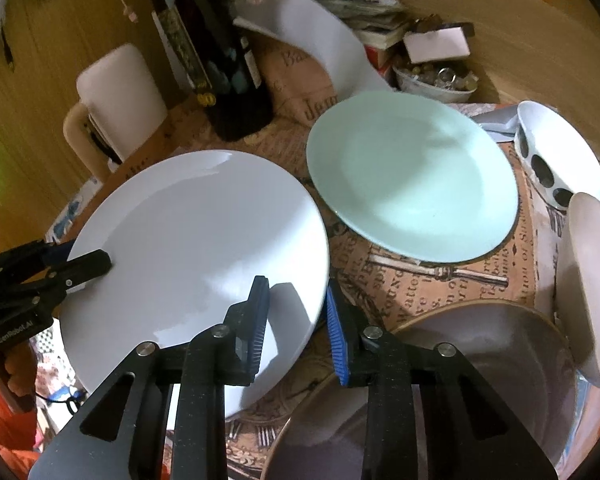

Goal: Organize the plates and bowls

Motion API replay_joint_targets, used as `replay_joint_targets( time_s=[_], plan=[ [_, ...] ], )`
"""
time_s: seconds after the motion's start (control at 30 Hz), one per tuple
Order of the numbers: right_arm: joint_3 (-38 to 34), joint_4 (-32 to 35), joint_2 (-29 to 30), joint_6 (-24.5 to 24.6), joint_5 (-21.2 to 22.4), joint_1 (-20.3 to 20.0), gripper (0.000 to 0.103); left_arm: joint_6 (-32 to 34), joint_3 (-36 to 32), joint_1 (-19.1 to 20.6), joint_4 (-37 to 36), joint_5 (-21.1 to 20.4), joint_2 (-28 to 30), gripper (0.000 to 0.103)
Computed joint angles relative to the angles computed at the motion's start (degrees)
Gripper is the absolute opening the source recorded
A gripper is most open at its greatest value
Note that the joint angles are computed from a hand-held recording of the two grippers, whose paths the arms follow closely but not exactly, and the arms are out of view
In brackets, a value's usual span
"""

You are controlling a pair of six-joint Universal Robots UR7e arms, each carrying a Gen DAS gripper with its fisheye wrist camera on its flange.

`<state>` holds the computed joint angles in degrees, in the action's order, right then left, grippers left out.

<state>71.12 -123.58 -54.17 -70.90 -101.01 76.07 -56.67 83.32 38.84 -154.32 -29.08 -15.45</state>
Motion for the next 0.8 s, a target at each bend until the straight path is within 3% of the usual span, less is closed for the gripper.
replay_joint_targets(
  time_s=[0.33, 0.57, 0.8],
  plan=[
    [-2.05, 1.24, -1.52, 1.07, 6.02, -0.81, 0.025, 6.36, -4.04, -1.54, -2.32, 4.52, 1.88, 0.034],
    [-2.32, 0.03, -3.51, 1.12, 9.39, -1.89, 0.025, 14.30, -8.97, -1.86, -7.64, 4.70, 4.89, 0.034],
    [-3.48, -0.47, -4.98, 1.55, 11.90, -3.24, 0.025, 20.33, -13.88, -2.08, -11.75, 2.36, 7.85, 0.034]
  ],
)
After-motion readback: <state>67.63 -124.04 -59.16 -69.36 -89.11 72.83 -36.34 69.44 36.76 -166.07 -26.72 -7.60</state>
